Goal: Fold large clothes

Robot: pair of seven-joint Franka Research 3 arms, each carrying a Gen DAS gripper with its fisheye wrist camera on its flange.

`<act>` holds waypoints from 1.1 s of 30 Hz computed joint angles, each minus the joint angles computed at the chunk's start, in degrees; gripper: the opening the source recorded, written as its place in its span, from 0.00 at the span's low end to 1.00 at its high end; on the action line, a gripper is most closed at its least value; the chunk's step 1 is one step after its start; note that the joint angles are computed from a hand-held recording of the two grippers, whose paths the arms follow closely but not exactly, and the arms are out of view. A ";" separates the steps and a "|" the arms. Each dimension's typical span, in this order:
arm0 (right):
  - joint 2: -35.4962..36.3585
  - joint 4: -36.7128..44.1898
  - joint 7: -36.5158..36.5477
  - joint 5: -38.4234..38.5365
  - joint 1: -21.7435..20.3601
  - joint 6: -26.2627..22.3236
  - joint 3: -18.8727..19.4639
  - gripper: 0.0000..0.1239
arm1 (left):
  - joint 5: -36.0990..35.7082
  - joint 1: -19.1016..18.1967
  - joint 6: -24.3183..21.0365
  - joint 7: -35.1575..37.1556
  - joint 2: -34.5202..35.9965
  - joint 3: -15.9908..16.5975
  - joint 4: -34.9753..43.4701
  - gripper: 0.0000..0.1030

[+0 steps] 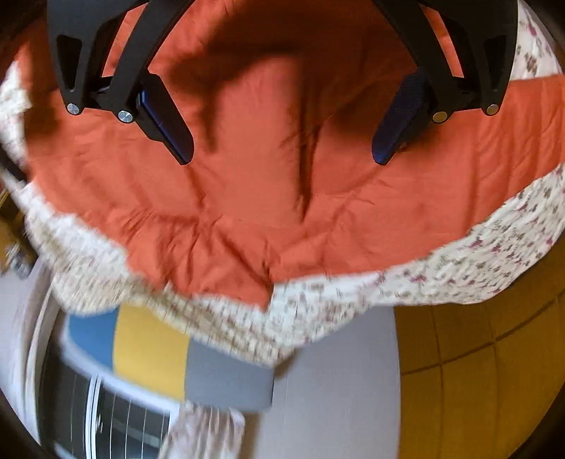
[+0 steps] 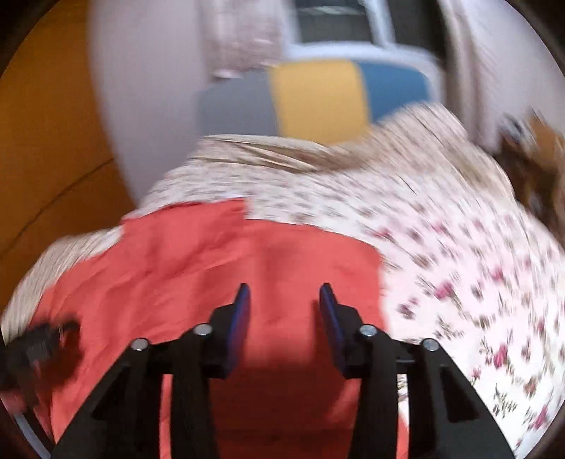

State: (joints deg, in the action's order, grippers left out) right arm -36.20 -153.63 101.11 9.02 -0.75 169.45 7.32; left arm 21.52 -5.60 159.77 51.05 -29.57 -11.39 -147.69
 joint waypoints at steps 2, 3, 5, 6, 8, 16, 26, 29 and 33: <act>4.18 2.67 -0.54 0.06 -0.37 -0.14 -1.27 0.27 | -1.21 -1.06 -1.85 1.20 3.46 0.56 1.45 0.96; 6.34 4.04 -1.31 -0.05 -0.15 -0.33 -1.92 0.25 | -0.40 -0.39 -1.58 0.60 4.58 -0.12 1.54 0.97; 10.94 6.94 -2.05 -1.27 -0.94 -1.86 -2.02 0.22 | 1.79 0.92 -1.16 -0.97 4.67 -1.55 1.19 0.97; 13.47 8.64 -0.52 -3.73 -3.52 -3.08 -0.15 0.21 | 2.53 1.16 -1.33 -1.36 4.88 -1.81 1.34 0.97; 15.86 8.80 0.79 -4.94 -3.68 -1.66 -0.43 0.20 | 3.13 0.89 -1.38 -1.63 5.24 -1.70 1.38 0.97; 12.98 3.80 -6.98 7.17 6.12 3.46 -10.46 0.23 | 2.65 -0.37 -1.08 -0.90 6.31 -0.45 1.28 0.97; -5.73 -6.11 -0.49 0.43 -5.34 -9.85 0.62 0.33 | 2.12 -0.65 -1.47 -0.93 5.92 -0.52 1.22 0.97; -3.64 -4.70 2.96 -4.25 -7.65 -12.09 3.77 0.39 | 2.14 -0.64 -1.46 -0.90 5.83 -0.49 1.05 0.97; -3.01 -4.04 9.13 -12.06 -11.78 -12.65 8.75 0.50 | 2.22 -0.63 -1.84 -0.92 5.85 -0.61 1.12 0.97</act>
State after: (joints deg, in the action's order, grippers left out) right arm -39.20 -157.68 110.24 -3.03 -12.52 156.80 16.07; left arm 23.74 -6.23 157.92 50.13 -23.72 -12.00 -146.58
